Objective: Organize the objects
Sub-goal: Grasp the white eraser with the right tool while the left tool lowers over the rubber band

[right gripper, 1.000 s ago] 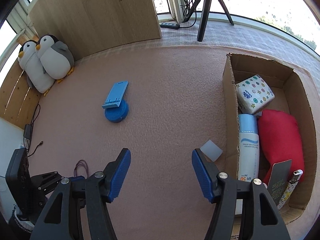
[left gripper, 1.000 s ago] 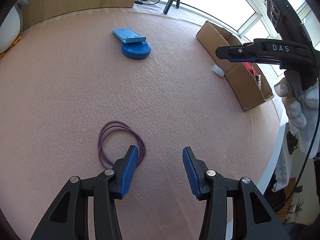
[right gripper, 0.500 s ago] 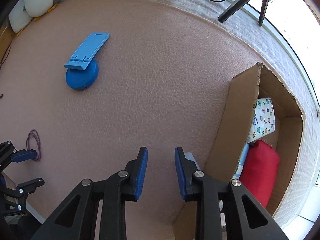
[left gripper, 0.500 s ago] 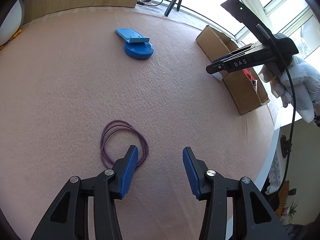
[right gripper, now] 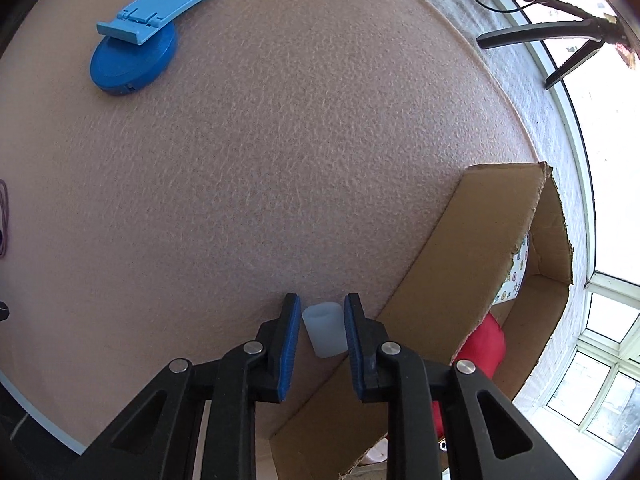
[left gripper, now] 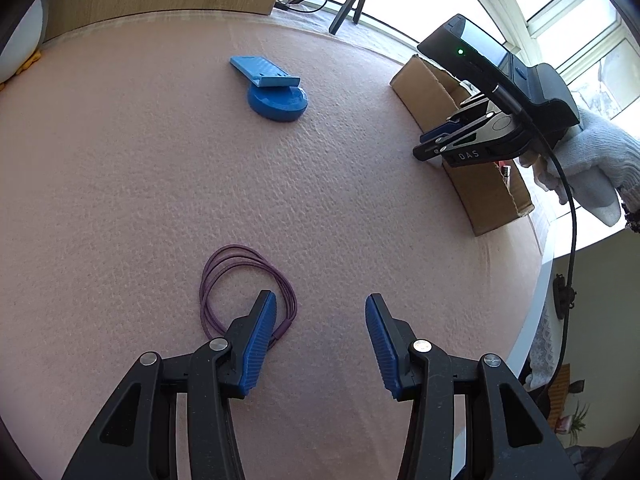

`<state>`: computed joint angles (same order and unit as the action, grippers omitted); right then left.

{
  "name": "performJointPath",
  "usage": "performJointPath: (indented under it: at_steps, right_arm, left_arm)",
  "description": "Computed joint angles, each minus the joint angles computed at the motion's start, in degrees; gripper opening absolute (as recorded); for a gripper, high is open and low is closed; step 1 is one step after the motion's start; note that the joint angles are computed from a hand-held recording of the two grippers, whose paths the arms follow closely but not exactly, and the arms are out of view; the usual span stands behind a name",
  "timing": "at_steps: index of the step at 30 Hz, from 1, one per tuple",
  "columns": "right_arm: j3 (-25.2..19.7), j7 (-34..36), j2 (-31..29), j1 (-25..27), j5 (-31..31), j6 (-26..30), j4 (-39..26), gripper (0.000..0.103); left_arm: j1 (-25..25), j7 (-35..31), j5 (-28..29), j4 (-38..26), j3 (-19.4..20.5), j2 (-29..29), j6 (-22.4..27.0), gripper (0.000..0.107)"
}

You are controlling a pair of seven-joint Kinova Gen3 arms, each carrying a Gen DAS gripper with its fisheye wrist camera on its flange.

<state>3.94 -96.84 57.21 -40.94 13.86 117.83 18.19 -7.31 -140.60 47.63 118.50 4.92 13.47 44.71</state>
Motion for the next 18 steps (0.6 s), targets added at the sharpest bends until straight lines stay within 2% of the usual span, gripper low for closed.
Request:
performJointPath:
  at_steps: [6, 15, 18]
  right_arm:
    - [-1.5, -3.6, -4.7, 1.2, -1.7, -5.7, 7.7, 0.006]
    - [-6.4, -12.4, -13.5, 5.1, -9.8, -17.7, 20.6, 0.005]
    - [-8.4, -14.7, -16.3, 6.4, -13.7, -23.4, 25.0, 0.005]
  left_arm:
    - [0.1, 0.1, -0.1, -0.2, 0.1, 0.2, -0.2, 0.049]
    - [-0.1, 0.2, 0.2, -0.5, 0.2, 0.6, 0.2, 0.049]
    - [0.0, 1.0, -0.2, -0.5, 0.0, 0.3, 0.3, 0.049]
